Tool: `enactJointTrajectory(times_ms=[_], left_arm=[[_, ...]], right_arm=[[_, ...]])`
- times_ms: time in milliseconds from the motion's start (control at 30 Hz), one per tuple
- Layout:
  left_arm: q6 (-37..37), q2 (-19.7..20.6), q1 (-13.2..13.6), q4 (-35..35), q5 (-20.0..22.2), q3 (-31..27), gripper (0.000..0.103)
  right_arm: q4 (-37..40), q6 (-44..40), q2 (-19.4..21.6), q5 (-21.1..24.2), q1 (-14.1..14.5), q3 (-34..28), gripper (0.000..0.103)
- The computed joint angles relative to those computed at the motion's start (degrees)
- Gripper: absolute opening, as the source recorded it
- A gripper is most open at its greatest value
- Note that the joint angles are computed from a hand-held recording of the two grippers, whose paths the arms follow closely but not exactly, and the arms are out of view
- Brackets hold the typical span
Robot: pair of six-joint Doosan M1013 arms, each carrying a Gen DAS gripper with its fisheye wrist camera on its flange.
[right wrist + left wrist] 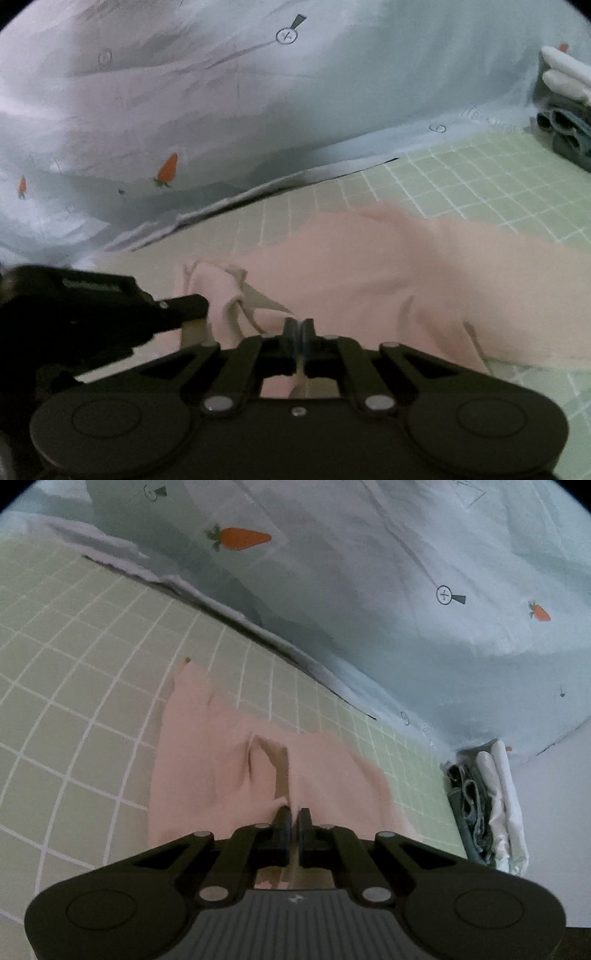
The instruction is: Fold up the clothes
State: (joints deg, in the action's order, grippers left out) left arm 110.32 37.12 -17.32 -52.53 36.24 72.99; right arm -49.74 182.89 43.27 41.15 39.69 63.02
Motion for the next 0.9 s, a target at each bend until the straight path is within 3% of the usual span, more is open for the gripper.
enactJointTrajectory(times_ms=[133,200,233,300,500,533,567,600,633,767,833,900], left_arm=[[2.5,-0.4,0.2,-1.4,-0.8,0.3,0.006],[3.7,-0.1,0.4,-3.2,-0.2,0.0,0.014],[3.8,0.1,0.5,-3.4,0.3,-0.5,0.016],[3.5,0.6,0.4,-2.4,0.8,-1.3,0.017],[3.5,2.1,-0.4,1.8,3.2,-3.6,0.014],[4.2,2.0,-0.4,1.3,2.7,-3.3,0.014],[4.9,1.9,-0.5,0.7,2.2,-3.0,0.000],[5.6,1.8,-0.5,0.2,1.6,-2.7,0.001],[6.6,1.5,-0.4,-1.4,0.7,-2.1,0.001],[10.7,0.2,0.2,-8.5,-4.5,0.4,0.001],[6.3,0.8,0.4,-5.9,-4.8,-0.3,0.001],[-0.3,1.6,-0.2,2.0,-5.4,-1.4,0.001]], right_arm=[[2.7,-1.0,-0.3,0.0,-0.2,0.2,0.004],[3.8,-0.8,-0.3,0.2,-0.2,0.2,0.015],[4.2,-0.2,-0.2,0.4,-0.2,0.1,0.018],[4.8,0.9,-0.2,0.8,-0.2,0.1,0.033],[9.0,-1.3,0.6,1.0,-0.6,-1.3,0.040],[9.2,-1.2,0.6,0.3,-0.7,-1.1,0.039],[9.5,-1.2,0.5,-0.4,-0.8,-0.8,0.030],[9.7,-1.1,0.5,-1.1,-0.8,-0.6,0.009],[9.9,-1.0,0.5,-1.8,-0.9,-0.4,0.003],[0.0,7.9,-0.4,0.0,0.0,1.2,0.002],[-1.8,8.7,-0.7,0.3,-0.1,1.8,0.002],[-0.4,4.9,-0.3,0.1,-0.4,1.2,0.002]])
